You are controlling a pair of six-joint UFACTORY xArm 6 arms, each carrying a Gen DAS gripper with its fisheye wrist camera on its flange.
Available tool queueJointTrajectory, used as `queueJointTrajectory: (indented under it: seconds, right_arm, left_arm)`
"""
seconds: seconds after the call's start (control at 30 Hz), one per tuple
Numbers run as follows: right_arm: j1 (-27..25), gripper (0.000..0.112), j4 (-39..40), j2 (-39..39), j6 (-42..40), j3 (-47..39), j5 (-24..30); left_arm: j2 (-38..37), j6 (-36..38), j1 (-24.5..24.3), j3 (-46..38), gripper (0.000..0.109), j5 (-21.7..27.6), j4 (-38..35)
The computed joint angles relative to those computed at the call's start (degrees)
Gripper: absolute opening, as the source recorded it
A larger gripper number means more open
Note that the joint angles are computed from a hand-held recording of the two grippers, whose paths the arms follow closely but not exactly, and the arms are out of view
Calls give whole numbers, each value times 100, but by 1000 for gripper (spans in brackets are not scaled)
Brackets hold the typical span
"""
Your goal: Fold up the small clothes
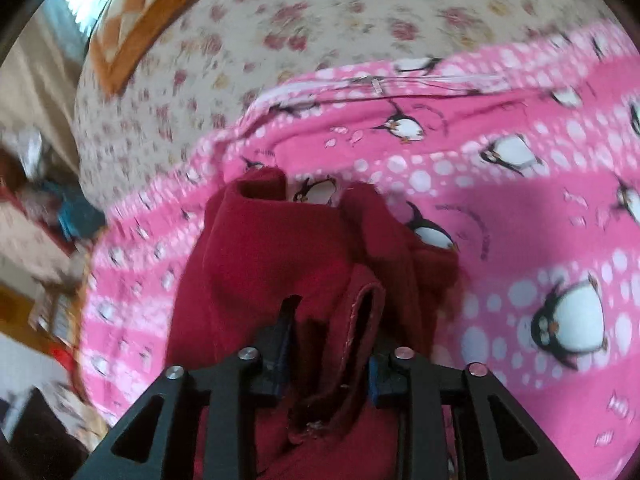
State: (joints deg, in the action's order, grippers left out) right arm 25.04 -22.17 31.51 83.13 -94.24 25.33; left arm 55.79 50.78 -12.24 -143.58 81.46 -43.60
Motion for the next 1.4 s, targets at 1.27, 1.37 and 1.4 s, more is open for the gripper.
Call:
queueJointTrajectory:
  seconds: [1.27,1.37,1.4]
  right_arm:
    - [315,29,-925,538,-135,-1369,2443]
    - [385,29,-1034,197,117,-1006,2255]
    - [431,31,-973,85,138,-916,2203]
  left_arm:
    - [-1098,814,2,2171,64,-1711,440]
    - [-1101,802,1,2224,64,-1770,444]
    - [-1097,810,8,2239,64,-1781,421]
